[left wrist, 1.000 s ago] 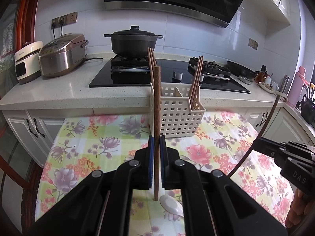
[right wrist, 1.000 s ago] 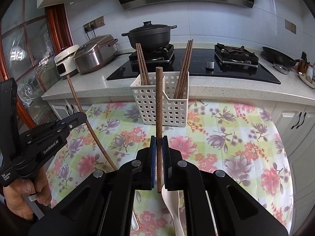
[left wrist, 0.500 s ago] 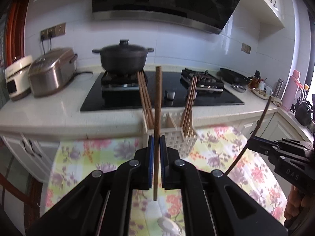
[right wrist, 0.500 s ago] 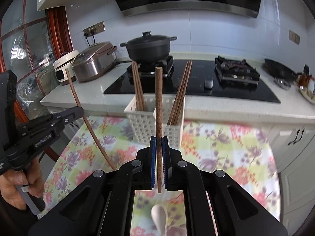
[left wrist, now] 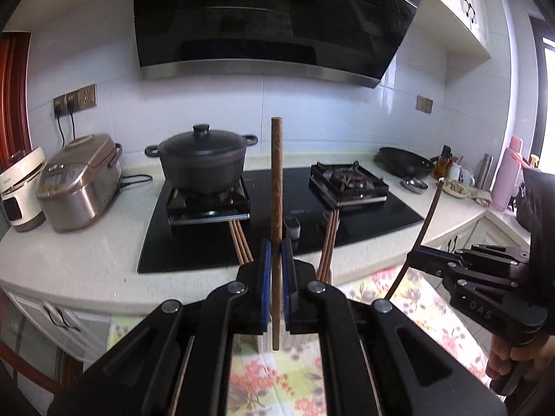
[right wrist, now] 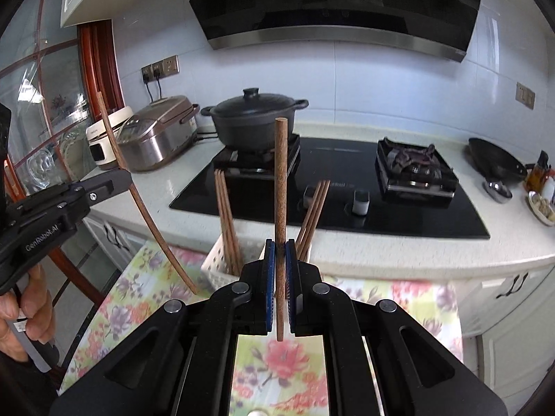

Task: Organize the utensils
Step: 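Lift both held chopsticks upright toward the white basket, then carry the upright chopsticks over the white basket with both tools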

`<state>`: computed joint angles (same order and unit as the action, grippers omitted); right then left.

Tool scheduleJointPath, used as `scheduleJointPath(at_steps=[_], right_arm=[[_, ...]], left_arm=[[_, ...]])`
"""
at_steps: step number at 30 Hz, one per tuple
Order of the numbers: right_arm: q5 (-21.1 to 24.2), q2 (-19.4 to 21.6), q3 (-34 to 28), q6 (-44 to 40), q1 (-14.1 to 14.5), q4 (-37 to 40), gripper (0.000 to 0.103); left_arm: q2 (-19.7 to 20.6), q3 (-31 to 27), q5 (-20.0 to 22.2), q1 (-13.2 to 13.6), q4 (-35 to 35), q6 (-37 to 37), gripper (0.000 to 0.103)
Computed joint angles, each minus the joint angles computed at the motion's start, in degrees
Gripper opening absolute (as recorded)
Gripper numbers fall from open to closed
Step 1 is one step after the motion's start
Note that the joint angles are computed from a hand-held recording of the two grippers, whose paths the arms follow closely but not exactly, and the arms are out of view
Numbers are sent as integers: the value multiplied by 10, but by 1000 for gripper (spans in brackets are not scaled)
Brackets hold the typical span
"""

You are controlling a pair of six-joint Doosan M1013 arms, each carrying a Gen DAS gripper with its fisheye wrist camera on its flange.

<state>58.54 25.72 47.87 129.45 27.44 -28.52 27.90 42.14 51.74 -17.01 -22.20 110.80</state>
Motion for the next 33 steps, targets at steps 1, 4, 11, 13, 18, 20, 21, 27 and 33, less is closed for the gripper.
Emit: scheduleJointPath(at_steps=[1, 4, 11, 13, 18, 20, 21, 27, 33], right_arm=[[2, 4, -9, -4, -2, -1, 7], [8, 19, -40, -16, -10, 0, 7], [21, 51, -86, -38, -25, 19, 7], [25, 59, -94, -42, -29, 26, 7], [31, 74, -102, -49, -36, 45, 7], [33, 77, -102, -51, -38, 51, 7], [35, 79, -101, -52, -39, 53, 7], [42, 84, -95, -57, -44, 67, 7], [52, 92, -94, -65, -48, 89, 7]], left_arm=[[9, -18, 6, 0, 2, -4, 6], [34, -67, 24, -4, 17, -20, 6], [81, -143, 56, -9, 36, -40, 6], [91, -154, 63, -10, 39, -45, 6], [109, -170, 73, -10, 45, -52, 6], [116, -174, 77, -10, 48, -54, 6], [119, -176, 81, -11, 51, -56, 6], [131, -177, 94, -10, 60, -64, 6], [160, -216, 147, -12, 76, -78, 6]])
